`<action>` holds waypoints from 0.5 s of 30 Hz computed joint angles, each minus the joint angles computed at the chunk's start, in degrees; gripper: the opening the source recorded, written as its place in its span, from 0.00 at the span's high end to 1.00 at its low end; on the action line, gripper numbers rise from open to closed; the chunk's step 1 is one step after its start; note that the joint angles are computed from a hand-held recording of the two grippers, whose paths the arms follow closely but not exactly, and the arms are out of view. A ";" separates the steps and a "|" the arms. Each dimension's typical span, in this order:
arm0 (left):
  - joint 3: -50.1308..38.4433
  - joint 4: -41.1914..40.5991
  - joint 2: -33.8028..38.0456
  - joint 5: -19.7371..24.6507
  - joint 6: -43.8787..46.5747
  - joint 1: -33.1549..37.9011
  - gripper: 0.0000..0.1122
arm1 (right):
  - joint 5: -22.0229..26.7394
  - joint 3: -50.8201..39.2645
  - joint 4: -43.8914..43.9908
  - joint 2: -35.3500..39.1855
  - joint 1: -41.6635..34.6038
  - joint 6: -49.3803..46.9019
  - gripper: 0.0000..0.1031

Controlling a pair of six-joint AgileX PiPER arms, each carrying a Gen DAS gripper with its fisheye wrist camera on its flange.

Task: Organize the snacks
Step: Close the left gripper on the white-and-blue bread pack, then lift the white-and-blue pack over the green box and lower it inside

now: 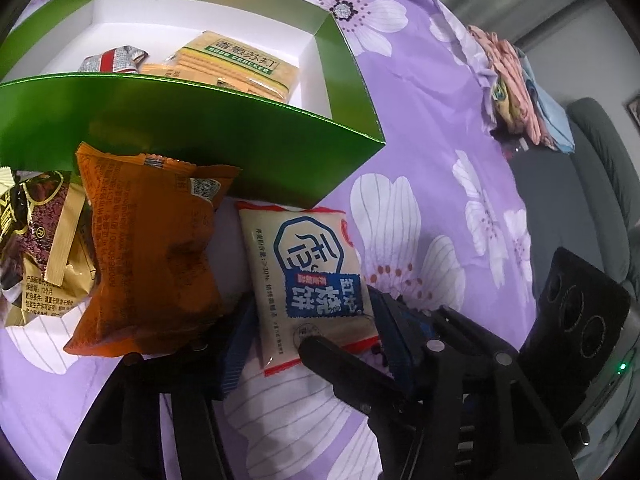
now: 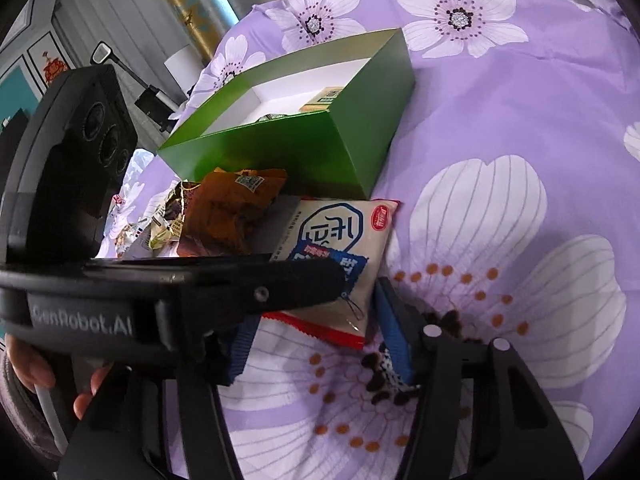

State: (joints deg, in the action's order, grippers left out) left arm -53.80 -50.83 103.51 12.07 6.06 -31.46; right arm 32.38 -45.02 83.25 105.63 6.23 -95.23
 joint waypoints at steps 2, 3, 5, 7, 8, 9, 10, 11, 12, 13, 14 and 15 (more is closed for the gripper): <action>0.36 1.38 -0.14 -0.41 -1.06 -0.18 0.51 | -0.33 -0.46 -0.42 0.36 0.09 0.13 0.50; 0.37 2.18 -0.14 -0.61 -1.78 -0.29 0.52 | -0.64 -0.71 -0.79 0.47 0.12 0.28 0.53; 0.46 3.68 -0.21 -1.06 -3.14 -0.59 0.52 | -1.39 -1.09 -1.44 0.64 0.50 0.59 0.54; 0.54 9.10 -0.49 -1.75 -8.68 -1.39 0.52 | -2.69 -1.15 -1.25 0.59 1.00 0.18 0.57; 0.30 11.77 -0.58 -1.77 -11.58 -1.83 0.52 | -3.51 -0.85 -0.74 0.34 1.35 -0.48 0.58; 0.36 12.82 -0.80 -1.72 -12.64 -2.05 0.52 | -3.65 -0.47 -0.22 0.08 1.19 -1.29 0.59; 0.61 13.03 -1.11 -1.79 -12.91 -2.26 0.52 | -3.86 0.03 0.58 -0.24 1.13 -2.24 0.60; 1.09 12.41 -1.60 -1.97 -12.45 -2.49 0.52 | -4.08 0.50 1.23 -0.56 1.08 -3.06 0.61; 1.57 12.12 -2.14 -2.12 -12.30 -2.79 0.52 | -3.90 1.03 1.76 -0.92 0.75 -3.69 0.62; 1.99 12.94 -2.68 -2.40 -13.29 -3.24 0.52 | -3.51 1.76 2.37 -1.44 0.30 -4.29 0.62; 2.31 13.75 -3.11 -2.61 -14.33 -3.62 0.52 | -3.31 2.23 2.83 -1.77 -0.01 -4.85 0.63; 2.70 14.12 -3.67 -2.78 -14.95 -4.03 0.52 | -3.14 3.07 3.52 -2.43 -0.38 -5.68 0.63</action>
State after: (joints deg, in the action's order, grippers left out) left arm -51.10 -36.72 99.83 9.29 -8.90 -35.49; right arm 29.24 -41.95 86.77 103.20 5.85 -100.91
